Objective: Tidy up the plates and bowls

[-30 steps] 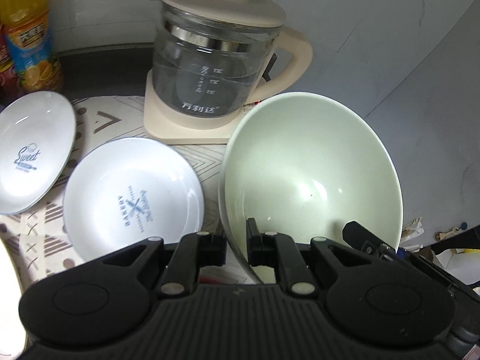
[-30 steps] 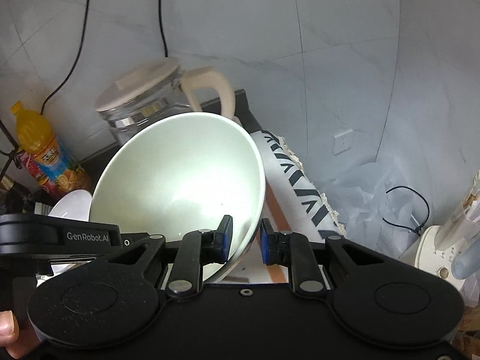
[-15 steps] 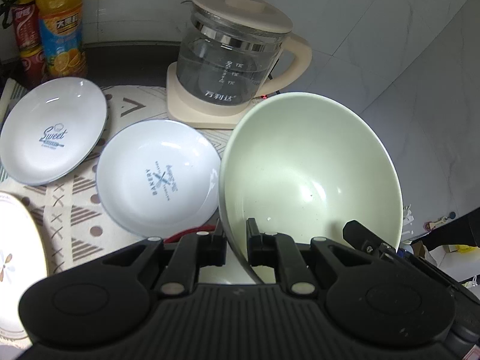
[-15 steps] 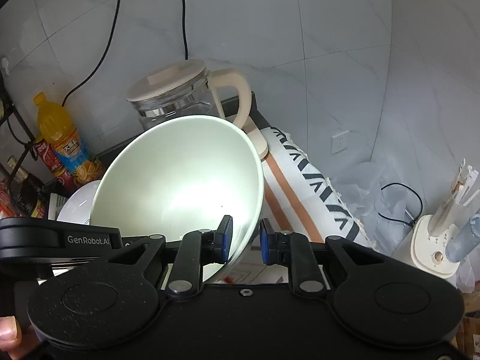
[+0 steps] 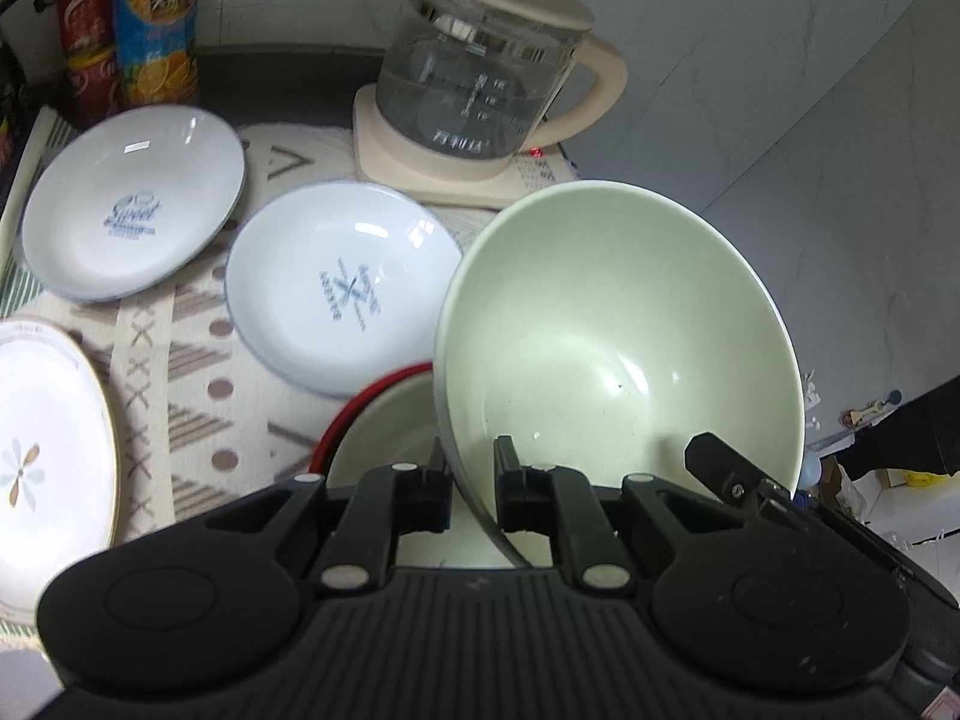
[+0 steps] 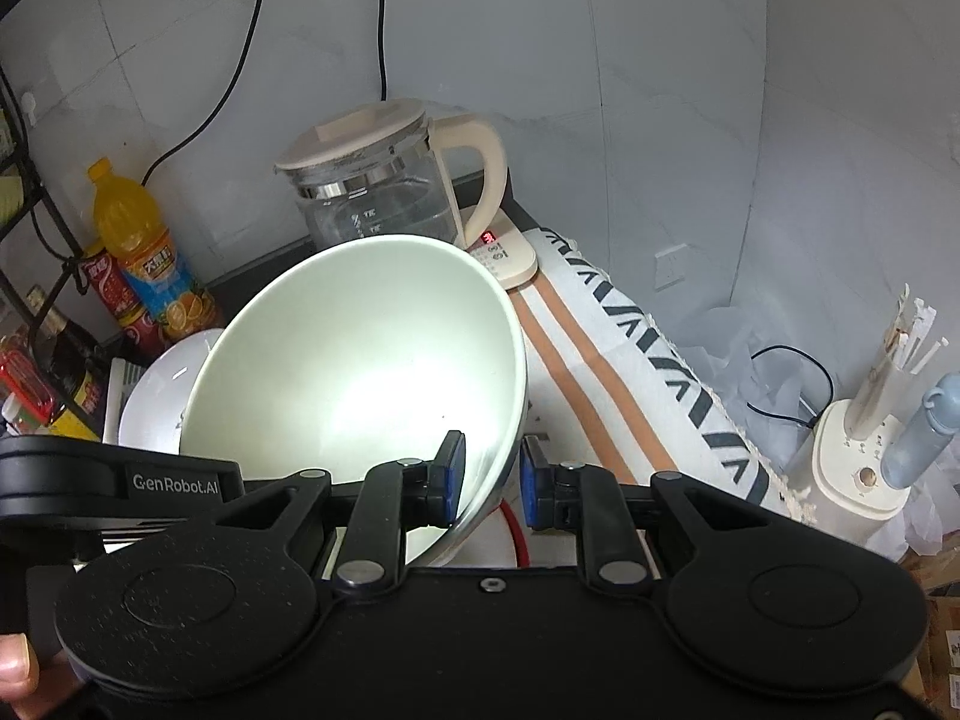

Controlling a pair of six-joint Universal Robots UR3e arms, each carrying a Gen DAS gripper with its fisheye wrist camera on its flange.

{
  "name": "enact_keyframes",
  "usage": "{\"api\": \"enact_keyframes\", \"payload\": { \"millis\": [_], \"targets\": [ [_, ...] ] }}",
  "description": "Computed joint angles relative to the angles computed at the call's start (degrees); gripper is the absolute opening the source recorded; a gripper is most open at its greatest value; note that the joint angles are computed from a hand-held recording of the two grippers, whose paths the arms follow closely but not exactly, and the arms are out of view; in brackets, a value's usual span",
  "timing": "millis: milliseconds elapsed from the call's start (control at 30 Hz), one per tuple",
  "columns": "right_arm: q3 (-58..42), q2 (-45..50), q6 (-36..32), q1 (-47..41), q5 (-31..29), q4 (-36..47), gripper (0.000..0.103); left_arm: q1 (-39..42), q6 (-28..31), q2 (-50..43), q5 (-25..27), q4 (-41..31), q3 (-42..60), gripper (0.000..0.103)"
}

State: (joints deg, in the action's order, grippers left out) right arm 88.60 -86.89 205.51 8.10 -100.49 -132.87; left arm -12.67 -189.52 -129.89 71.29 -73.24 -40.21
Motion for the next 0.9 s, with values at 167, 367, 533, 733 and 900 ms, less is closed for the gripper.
{"api": "enact_keyframes", "payload": {
  "millis": [167, 367, 533, 733, 900],
  "targets": [
    [0.8, -0.6, 1.1, 1.9, -1.2, 1.2, 0.019, 1.1, 0.8, 4.1, -1.0, 2.2, -7.8, 0.011],
    [0.8, -0.3, 1.5, 4.0, -2.3, 2.8, 0.019, 2.2, 1.1, 7.6, -1.5, 3.9, -14.8, 0.011],
    [0.8, 0.3, 1.8, 5.4, -3.1, 3.4, 0.019, 3.1, 0.8, 9.5, -2.2, 4.9, -19.2, 0.012],
    [1.1, 0.8, 0.7, 5.5, -2.6, 3.8, 0.019, 3.4, 0.5, 9.6, -2.6, 5.0, -21.0, 0.012],
    [1.5, 1.0, 0.1, 5.0, -2.5, 3.5, 0.019, 3.1, 0.3, 7.9, -3.3, 4.1, -19.6, 0.013]
  ]
}}
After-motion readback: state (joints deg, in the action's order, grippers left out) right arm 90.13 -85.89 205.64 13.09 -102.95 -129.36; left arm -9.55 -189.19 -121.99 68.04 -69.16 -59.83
